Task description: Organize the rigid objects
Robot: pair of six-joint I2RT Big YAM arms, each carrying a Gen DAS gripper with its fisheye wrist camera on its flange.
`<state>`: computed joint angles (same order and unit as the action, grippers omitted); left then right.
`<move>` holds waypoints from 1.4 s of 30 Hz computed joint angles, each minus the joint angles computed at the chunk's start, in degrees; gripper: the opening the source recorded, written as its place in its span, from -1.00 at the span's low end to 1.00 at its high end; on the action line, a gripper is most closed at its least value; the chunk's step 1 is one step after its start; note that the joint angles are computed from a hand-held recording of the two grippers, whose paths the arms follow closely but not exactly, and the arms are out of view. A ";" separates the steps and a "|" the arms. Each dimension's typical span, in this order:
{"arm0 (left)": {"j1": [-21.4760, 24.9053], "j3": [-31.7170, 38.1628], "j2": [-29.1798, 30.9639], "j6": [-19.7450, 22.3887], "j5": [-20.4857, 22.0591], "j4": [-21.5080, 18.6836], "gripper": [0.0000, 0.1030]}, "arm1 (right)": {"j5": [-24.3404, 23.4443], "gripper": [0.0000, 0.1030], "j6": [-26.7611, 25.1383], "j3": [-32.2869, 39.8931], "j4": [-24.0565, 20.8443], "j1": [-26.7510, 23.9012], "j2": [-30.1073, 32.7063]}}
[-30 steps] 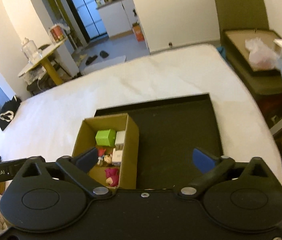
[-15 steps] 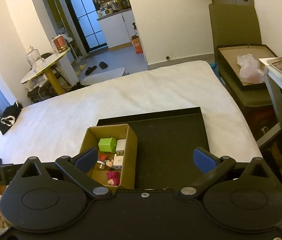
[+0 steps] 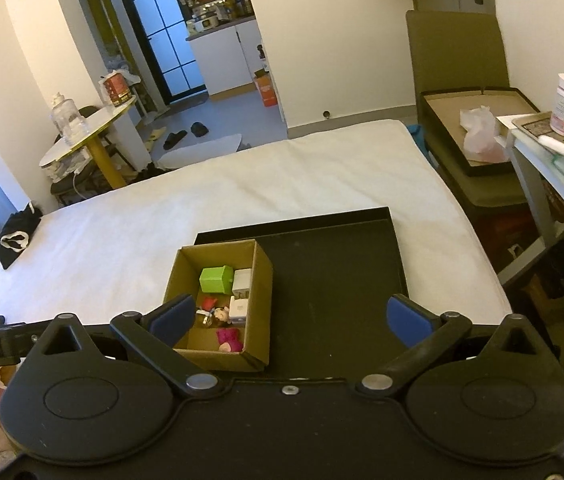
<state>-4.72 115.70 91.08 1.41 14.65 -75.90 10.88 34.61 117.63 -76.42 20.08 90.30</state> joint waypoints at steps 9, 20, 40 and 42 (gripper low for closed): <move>0.58 -2.09 -1.37 1.89 -0.48 0.71 0.99 | 1.22 1.00 1.39 -2.13 -0.71 1.62 -2.11; 1.05 -4.18 -2.41 3.28 -1.29 0.88 0.99 | 1.89 1.00 1.32 -2.32 -0.75 2.97 -2.14; 0.91 -4.66 -2.98 4.39 -1.41 1.58 0.99 | 1.70 1.00 0.76 -0.78 -2.27 3.59 -1.39; 0.87 -4.85 -3.25 4.60 -1.57 1.85 0.99 | 1.56 1.00 0.69 -0.96 -1.97 3.63 -1.54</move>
